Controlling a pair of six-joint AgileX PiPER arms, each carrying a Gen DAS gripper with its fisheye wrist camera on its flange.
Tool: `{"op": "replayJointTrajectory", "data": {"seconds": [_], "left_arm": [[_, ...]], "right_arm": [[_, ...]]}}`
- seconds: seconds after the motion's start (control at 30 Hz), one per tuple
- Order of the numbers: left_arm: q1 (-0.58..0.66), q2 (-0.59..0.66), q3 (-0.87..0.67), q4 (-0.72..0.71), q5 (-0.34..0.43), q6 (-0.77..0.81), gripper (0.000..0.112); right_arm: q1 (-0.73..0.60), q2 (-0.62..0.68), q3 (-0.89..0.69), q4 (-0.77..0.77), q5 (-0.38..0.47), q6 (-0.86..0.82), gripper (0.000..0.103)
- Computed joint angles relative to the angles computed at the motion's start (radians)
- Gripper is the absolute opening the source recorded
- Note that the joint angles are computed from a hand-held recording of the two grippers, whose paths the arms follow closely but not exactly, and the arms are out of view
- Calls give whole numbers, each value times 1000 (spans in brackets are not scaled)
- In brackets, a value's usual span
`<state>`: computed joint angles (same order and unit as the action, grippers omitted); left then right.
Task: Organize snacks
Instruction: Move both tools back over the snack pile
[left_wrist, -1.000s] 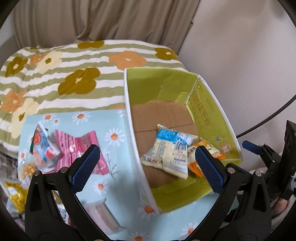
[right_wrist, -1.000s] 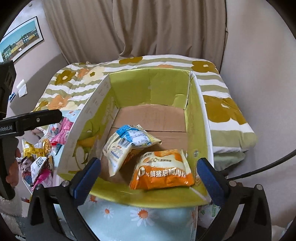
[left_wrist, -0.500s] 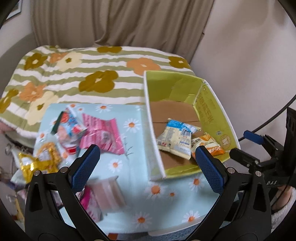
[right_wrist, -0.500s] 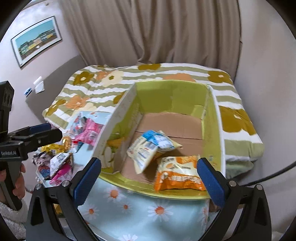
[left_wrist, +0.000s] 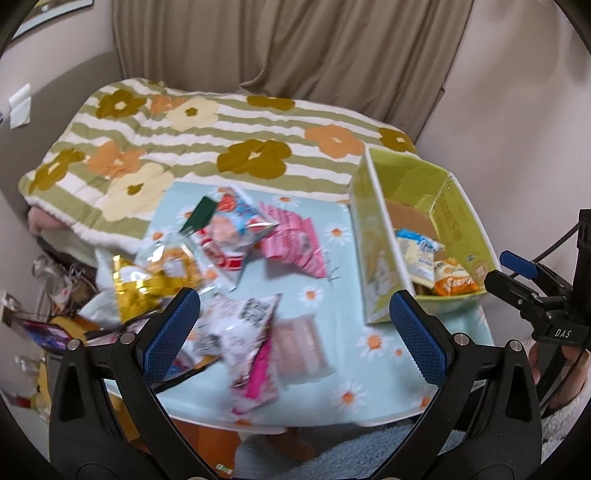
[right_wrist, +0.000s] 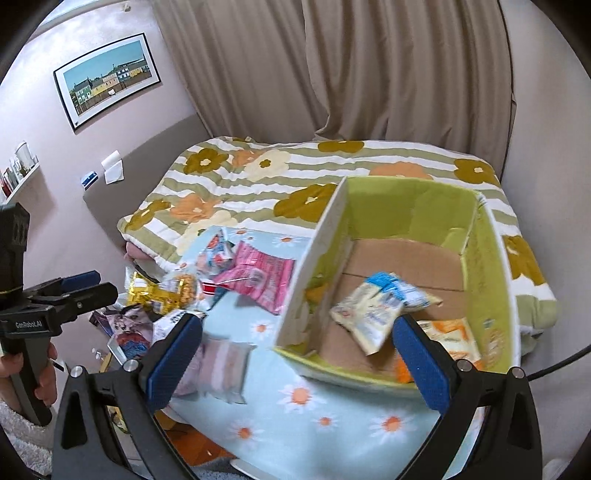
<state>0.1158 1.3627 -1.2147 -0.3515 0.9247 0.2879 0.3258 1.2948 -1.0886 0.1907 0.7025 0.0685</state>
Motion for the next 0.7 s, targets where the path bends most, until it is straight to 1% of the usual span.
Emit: {"op": "replayJointTrajectory", "data": {"seconds": [0.07,0.13,0.23,0.37,0.47,0.53,0.7], "left_arm": [[76,8,0,-61,46,106,102],[128,14,3,-103,78,186,102],[206,51,-1,-152,138,310,102],[258,119,-4,-189,195,432,102],[255,179,-11,-185,201,488,102],[244,221,-18,-166,198,518,102],[212,302,-30,-83,162,563,102]], "right_arm": [[71,9,3,-74,-12,129,103],[154,18,10,-182,-25,284,103],[293,60,5,-353,-12,515,103],[401,100,33,-469,-31,730,103],[460,152,42,-534,-35,856,103],[483,189,45,-551,-42,908,103],[516,282,41,-558,-53,947,103]]}}
